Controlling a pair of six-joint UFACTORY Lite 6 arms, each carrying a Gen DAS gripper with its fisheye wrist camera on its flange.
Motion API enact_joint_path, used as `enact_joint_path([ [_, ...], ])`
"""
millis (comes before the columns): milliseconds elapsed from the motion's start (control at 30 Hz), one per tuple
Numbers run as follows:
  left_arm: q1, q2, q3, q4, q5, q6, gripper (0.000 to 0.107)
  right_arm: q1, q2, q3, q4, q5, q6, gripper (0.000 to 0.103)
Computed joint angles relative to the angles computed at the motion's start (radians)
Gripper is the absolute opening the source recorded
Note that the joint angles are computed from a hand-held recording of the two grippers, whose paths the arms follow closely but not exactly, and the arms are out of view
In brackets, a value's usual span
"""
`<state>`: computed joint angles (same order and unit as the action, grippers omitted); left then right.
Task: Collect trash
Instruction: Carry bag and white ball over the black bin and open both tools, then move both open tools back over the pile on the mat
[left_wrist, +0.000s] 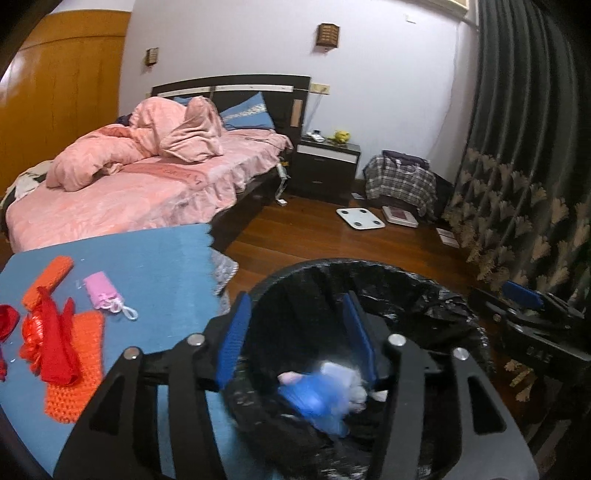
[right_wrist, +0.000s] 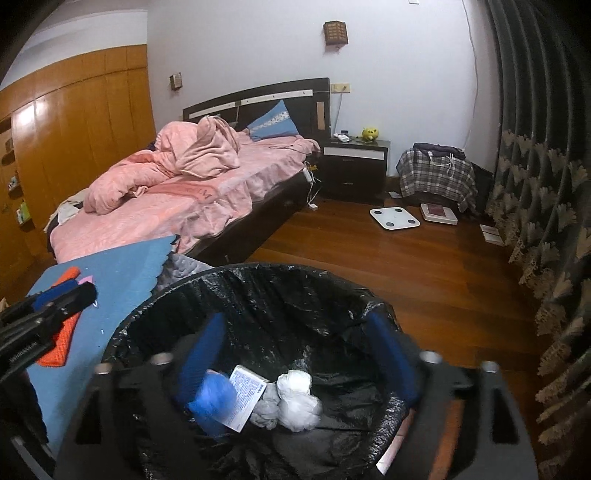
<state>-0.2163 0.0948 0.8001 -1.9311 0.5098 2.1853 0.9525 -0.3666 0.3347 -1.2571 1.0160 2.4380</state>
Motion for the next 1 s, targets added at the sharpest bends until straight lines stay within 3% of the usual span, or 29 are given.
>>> enact_joint_path([
  [100,0.063,-0.002,-0.001,-0.01,0.004,0.024,0.066,-0.006,0.032,0.026,-0.025,-0.02,0.013,0.096],
  [400,0.318,0.05,0.062,0.084,0.027,-0.009,0.08,-0.031,0.296,0.26,-0.159,-0.119,0.05,0.097],
  [733,0.567,0.191,0.205,0.166,0.035,-0.011,0.081,-0.079,0.674,0.688,-0.295,-0.27,-0.019,0.097],
  [1000,0.675,0.401,0.459,0.275,-0.011,-0.139,0.086,-0.118,0.917,1.017,-0.281,-0.357,-0.164,0.097],
])
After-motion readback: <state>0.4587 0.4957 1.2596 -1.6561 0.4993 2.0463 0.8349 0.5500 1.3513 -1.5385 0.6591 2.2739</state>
